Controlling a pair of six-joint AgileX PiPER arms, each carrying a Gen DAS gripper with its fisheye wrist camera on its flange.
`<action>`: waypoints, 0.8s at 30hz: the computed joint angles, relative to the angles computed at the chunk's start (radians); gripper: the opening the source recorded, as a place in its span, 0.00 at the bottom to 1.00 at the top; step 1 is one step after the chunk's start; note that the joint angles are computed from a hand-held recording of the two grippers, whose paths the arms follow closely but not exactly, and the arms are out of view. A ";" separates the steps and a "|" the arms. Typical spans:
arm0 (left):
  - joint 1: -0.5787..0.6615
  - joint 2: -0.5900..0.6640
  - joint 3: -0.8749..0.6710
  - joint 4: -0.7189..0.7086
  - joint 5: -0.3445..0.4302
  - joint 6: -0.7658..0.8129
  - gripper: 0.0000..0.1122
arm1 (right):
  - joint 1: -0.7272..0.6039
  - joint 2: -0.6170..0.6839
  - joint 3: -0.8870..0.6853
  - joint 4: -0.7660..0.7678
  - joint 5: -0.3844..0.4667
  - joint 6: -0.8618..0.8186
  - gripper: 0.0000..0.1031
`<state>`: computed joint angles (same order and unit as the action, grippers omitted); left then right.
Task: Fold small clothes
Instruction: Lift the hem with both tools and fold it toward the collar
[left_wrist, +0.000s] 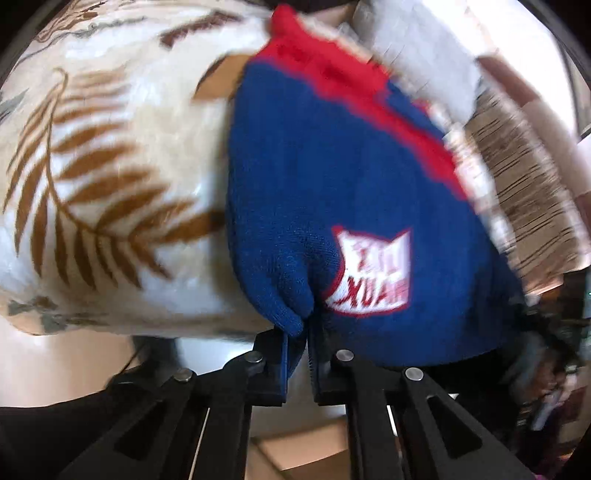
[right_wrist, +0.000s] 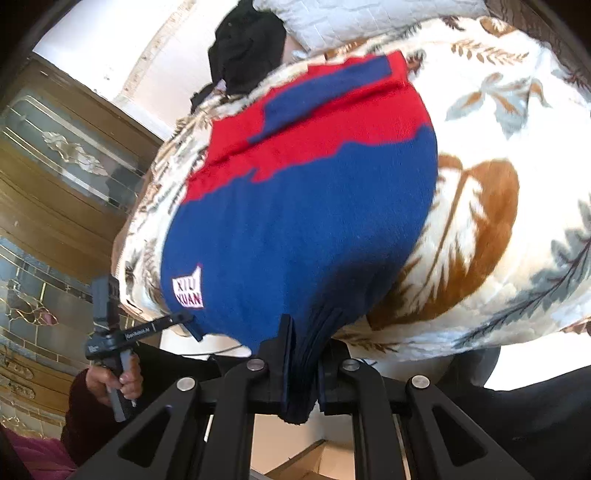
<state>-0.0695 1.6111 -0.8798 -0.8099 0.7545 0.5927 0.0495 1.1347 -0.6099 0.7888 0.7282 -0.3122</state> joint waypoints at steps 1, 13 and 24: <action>0.022 -0.024 -0.004 -0.034 0.033 0.034 0.08 | -0.008 -0.006 -0.010 -0.001 0.010 -0.001 0.11; 0.114 0.039 -0.465 -0.158 0.267 0.024 0.06 | -0.159 0.062 -0.287 0.094 0.117 -0.095 0.11; 0.030 0.500 -1.196 -0.007 0.307 -0.335 0.05 | -0.237 0.468 -0.763 0.129 0.042 -0.052 0.11</action>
<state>-0.0396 2.1113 -2.0759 -0.8165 1.0619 0.2578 -0.1871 1.6027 -1.3732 0.9177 0.7706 -0.3638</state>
